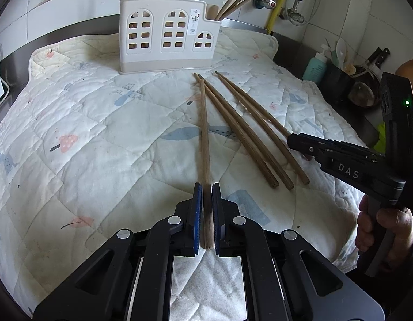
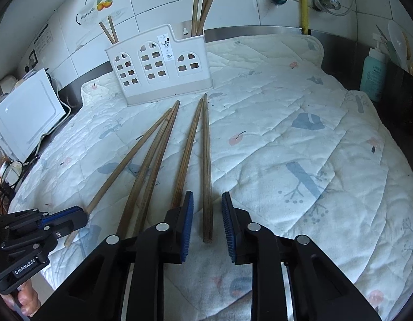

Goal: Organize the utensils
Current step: 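Close the left tool on a chopstick while the right tool closes on another, then carry the right tool's chopstick into the holder and open while the left tool lifts its own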

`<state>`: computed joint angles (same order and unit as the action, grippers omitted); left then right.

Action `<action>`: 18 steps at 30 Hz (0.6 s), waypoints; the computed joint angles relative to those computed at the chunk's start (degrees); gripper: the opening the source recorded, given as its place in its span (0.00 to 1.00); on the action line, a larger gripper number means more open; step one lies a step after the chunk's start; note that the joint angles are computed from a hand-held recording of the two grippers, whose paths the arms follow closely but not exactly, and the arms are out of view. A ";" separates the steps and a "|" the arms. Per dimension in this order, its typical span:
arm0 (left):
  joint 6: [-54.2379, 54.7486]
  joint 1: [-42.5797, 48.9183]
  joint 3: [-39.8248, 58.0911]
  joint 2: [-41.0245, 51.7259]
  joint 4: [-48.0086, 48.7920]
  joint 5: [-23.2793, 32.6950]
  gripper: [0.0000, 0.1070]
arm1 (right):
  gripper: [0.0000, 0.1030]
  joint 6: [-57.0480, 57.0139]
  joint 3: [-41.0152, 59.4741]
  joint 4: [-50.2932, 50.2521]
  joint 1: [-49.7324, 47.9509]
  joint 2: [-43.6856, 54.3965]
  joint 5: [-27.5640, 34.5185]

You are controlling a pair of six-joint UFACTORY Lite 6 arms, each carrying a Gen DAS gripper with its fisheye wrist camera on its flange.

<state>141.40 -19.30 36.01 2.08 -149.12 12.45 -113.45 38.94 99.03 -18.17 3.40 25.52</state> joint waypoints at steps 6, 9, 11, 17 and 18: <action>-8.16 0.23 0.08 0.61 8.54 0.65 0.06 | 0.07 -14.29 -2.32 13.65 4.07 -1.61 -5.47; -14.97 1.33 0.06 0.60 14.71 1.58 0.10 | 0.06 -19.94 -3.09 18.69 4.77 -1.98 -5.93; -14.01 1.05 0.06 0.56 13.69 1.29 0.10 | 0.06 -19.95 -3.39 18.55 4.78 -2.49 -5.69; -1.55 -1.03 0.30 0.92 1.86 -0.02 0.08 | 0.06 -8.68 -4.84 6.79 2.08 -9.19 -2.69; 0.60 -1.52 0.70 1.03 0.00 -0.76 0.07 | 0.06 -7.31 -5.12 5.32 1.79 -10.81 -2.46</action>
